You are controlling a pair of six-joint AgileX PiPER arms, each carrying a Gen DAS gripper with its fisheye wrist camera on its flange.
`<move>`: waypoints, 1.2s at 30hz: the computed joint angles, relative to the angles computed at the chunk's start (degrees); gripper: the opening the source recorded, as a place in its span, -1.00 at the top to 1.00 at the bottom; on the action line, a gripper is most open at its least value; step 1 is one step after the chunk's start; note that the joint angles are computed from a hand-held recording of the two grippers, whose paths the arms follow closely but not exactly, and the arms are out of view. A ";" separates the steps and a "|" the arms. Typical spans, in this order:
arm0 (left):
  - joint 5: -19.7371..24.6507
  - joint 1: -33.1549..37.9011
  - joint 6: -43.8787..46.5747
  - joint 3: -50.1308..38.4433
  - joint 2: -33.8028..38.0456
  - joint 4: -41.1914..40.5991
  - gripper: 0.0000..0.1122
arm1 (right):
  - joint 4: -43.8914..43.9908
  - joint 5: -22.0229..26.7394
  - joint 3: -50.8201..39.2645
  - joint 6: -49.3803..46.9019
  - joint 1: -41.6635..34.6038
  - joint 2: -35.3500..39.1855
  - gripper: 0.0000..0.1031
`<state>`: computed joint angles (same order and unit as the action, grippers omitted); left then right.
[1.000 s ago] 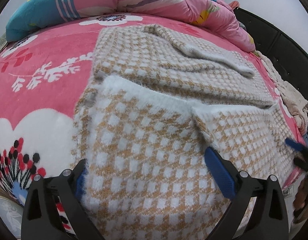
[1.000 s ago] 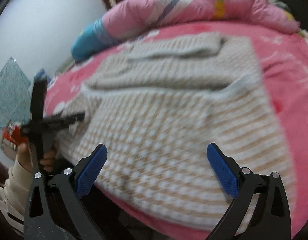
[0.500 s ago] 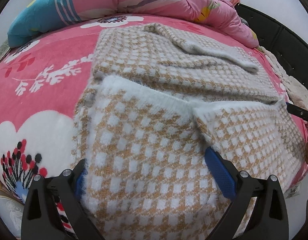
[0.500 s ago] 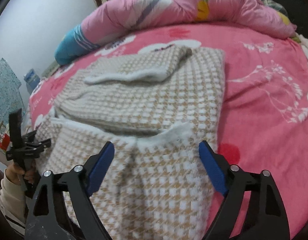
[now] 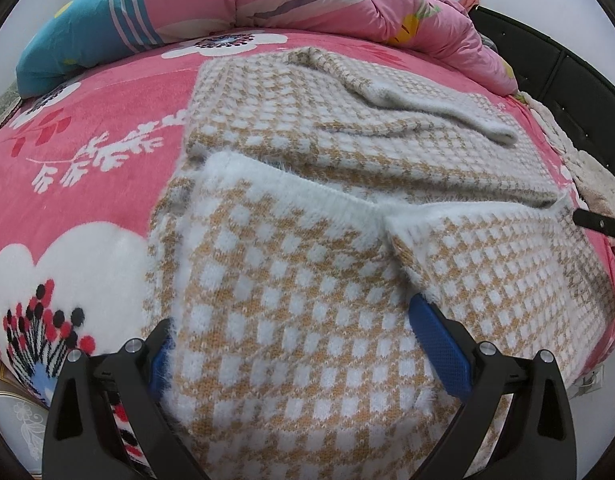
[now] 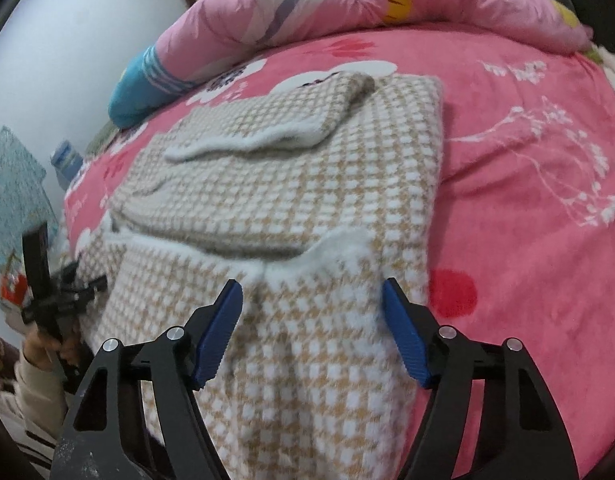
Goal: Fold large clothes
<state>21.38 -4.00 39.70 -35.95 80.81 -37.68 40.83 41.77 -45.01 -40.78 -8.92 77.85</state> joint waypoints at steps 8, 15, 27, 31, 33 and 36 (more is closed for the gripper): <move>-0.18 -0.07 0.00 0.22 -0.19 -0.02 -0.74 | 1.56 3.97 -0.23 -0.94 -3.62 0.52 -0.08; -0.13 -0.04 0.05 0.28 -0.20 -0.07 -0.74 | 2.31 8.88 1.10 -1.85 -7.72 -1.34 0.06; -0.12 0.44 2.68 0.55 -0.39 -2.16 -0.74 | 6.93 13.82 -1.93 -4.11 -9.47 2.78 0.14; 0.07 0.51 2.54 0.55 -0.40 -1.97 -0.74 | 11.22 16.63 -3.45 -6.15 -12.45 8.72 0.22; 0.21 0.64 2.86 0.60 -0.47 -2.22 -0.74 | 12.32 19.97 -3.68 -7.51 -14.27 10.78 0.22; -0.06 0.55 2.84 0.71 -0.57 -2.26 -0.74 | 10.34 22.37 -2.84 -8.42 -15.54 9.64 0.22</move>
